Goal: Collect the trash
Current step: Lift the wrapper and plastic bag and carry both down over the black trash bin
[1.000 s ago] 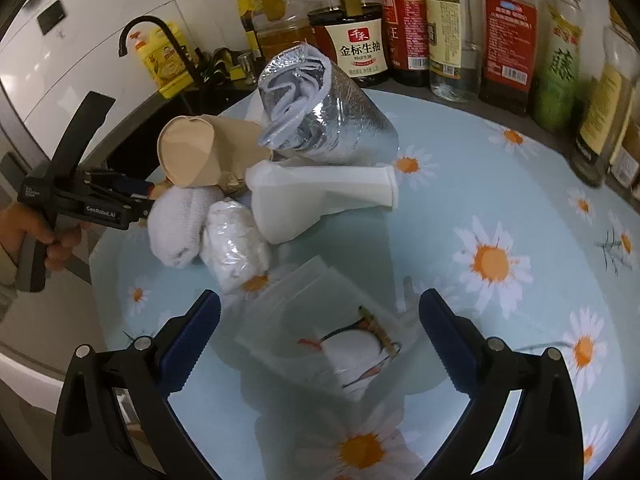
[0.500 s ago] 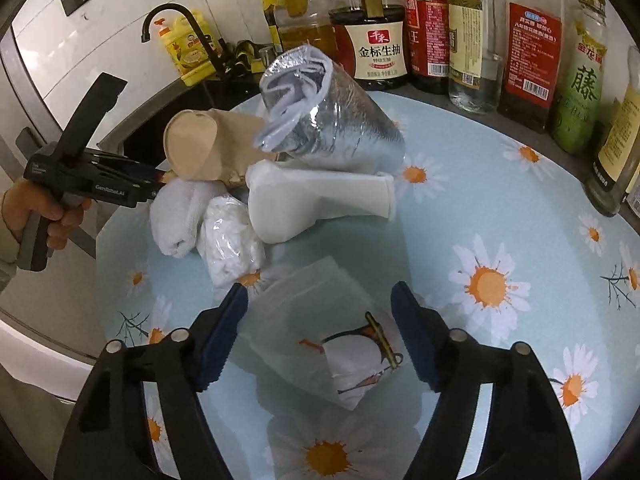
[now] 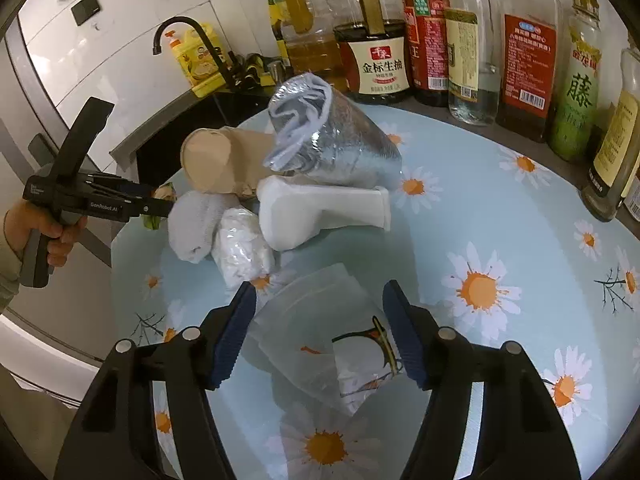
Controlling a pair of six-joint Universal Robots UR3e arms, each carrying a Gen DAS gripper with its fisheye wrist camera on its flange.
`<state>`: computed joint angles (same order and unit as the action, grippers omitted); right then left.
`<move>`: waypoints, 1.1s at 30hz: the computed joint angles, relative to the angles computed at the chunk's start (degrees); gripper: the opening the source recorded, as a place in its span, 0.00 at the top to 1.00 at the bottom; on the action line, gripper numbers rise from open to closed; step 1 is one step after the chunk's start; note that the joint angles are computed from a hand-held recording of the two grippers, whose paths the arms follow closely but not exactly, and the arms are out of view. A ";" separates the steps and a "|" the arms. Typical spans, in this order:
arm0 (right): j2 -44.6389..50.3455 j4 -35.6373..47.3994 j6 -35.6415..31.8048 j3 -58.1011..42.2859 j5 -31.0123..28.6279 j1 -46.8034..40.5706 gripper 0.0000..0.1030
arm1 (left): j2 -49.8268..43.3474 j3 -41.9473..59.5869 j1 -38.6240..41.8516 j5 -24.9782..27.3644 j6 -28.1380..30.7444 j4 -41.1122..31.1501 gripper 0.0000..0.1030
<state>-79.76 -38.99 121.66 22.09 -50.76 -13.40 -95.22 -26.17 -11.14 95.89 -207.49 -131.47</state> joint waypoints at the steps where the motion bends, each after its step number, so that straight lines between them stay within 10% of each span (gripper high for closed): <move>1: 0.45 1.03 -0.31 -1.24 0.18 -0.10 0.37 | 0.28 0.16 -0.42 0.18 -0.74 -0.31 0.44; 11: -2.35 1.49 1.11 -1.24 0.71 -0.34 0.40 | 5.85 -4.72 -1.90 -1.19 -2.25 1.71 0.44; 33: -25.10 -11.08 30.13 13.89 -1.09 4.15 0.40 | 21.97 -12.22 6.60 -18.28 17.98 0.94 0.44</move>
<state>-104.86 -50.07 151.79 35.98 -51.85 -9.25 -73.25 -38.39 -4.54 77.61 -189.51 -130.54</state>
